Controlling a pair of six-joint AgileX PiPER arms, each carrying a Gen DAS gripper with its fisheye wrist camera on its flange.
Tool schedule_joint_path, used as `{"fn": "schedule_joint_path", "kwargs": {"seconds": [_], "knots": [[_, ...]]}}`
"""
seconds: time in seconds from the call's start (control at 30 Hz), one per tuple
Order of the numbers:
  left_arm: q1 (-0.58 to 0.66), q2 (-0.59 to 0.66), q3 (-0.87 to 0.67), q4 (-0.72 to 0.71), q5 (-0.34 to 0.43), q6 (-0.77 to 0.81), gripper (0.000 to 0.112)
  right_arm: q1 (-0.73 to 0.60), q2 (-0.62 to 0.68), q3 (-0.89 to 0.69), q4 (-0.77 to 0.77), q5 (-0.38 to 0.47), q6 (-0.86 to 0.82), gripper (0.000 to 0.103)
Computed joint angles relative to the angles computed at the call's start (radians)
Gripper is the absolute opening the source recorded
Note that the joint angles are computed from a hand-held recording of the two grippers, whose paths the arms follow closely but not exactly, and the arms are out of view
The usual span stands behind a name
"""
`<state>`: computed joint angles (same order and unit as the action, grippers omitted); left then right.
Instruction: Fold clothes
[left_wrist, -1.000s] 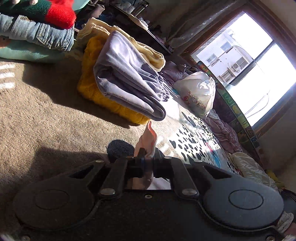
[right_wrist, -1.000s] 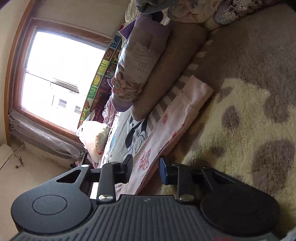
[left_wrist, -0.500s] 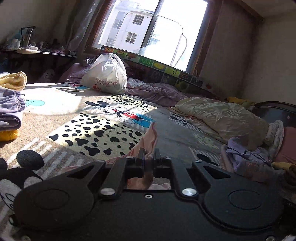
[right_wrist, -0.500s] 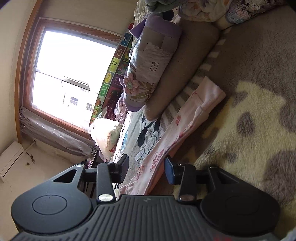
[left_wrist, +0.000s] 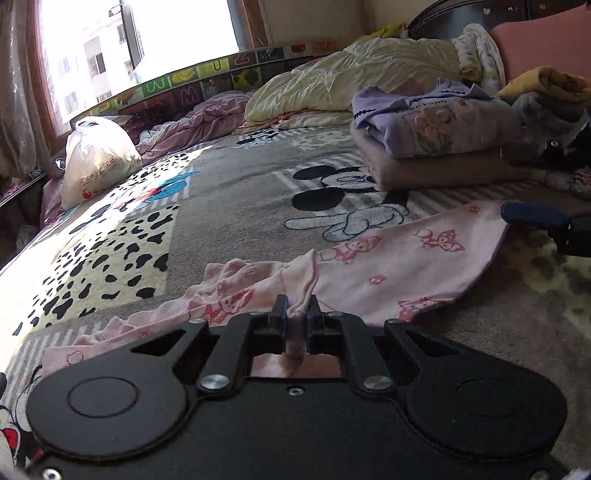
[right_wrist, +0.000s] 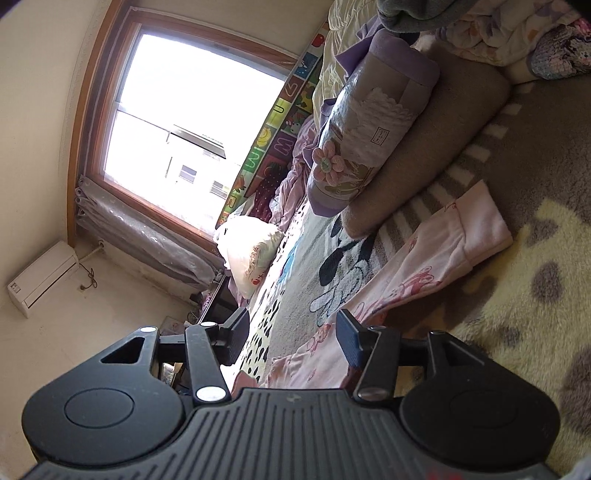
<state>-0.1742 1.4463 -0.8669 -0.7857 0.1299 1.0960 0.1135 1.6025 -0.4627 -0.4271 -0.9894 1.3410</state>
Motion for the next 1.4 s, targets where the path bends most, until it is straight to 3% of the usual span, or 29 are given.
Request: {"fn": "schedule_joint_path", "kwargs": {"seconds": [0.07,0.1,0.17,0.3,0.37,0.43,0.57,0.8,0.97,1.0,1.07,1.2,1.23,1.27,1.3,1.4], "knots": [[0.042,-0.027,0.005,-0.058,0.1,0.072,0.04,-0.007,0.014,-0.003,-0.022,-0.031,0.02,0.053],[0.077,-0.052,0.02,-0.145,0.149,0.165,0.046,-0.003,0.018,-0.006,-0.027,-0.039,0.021,0.054],[0.18,-0.122,0.06,-0.258,0.231,0.287,0.046,0.012,0.022,-0.025,-0.056,-0.014,0.026,0.054],[0.436,-0.168,0.089,-0.38,0.292,0.406,0.038,0.046,0.026,-0.07,-0.117,0.046,0.041,0.056],[0.58,-0.117,0.039,-0.363,0.33,0.347,0.037,0.073,0.027,-0.098,-0.144,0.083,0.046,0.056],[0.719,-0.037,-0.059,-0.284,0.442,0.196,0.035,0.1,0.017,-0.126,-0.175,0.139,0.048,0.056],[0.907,0.067,-0.188,-0.272,0.688,0.027,0.035,0.158,-0.009,-0.17,-0.235,0.251,0.052,0.057],[0.859,0.162,-0.257,-0.277,0.754,-0.088,0.035,0.219,-0.039,-0.168,-0.177,0.345,0.018,0.057],[0.847,0.196,-0.273,-0.267,0.775,-0.104,0.035,0.234,-0.032,-0.171,-0.146,0.36,-0.003,0.057],[0.852,0.204,-0.275,-0.277,0.788,-0.093,0.03,0.235,-0.023,-0.179,-0.146,0.364,-0.003,0.057],[0.86,0.207,-0.278,-0.28,0.791,-0.077,0.005,0.237,-0.016,-0.186,-0.15,0.374,0.001,0.057],[0.923,0.275,-0.33,-0.273,0.865,-0.085,0.005,0.239,-0.011,-0.182,-0.149,0.371,-0.002,0.057],[0.932,0.28,-0.34,-0.275,0.882,-0.09,0.006,0.238,-0.011,-0.179,-0.149,0.368,-0.002,0.056],[0.936,0.268,-0.333,-0.281,0.87,-0.092,0.017,0.237,-0.01,-0.177,-0.148,0.364,-0.001,0.056],[0.94,0.25,-0.318,-0.295,0.852,-0.087,0.035,0.236,-0.01,-0.175,-0.148,0.361,0.0,0.056],[0.971,0.205,-0.277,-0.384,0.877,0.01,0.041,0.254,-0.05,-0.134,-0.111,0.368,-0.022,0.056]]}}
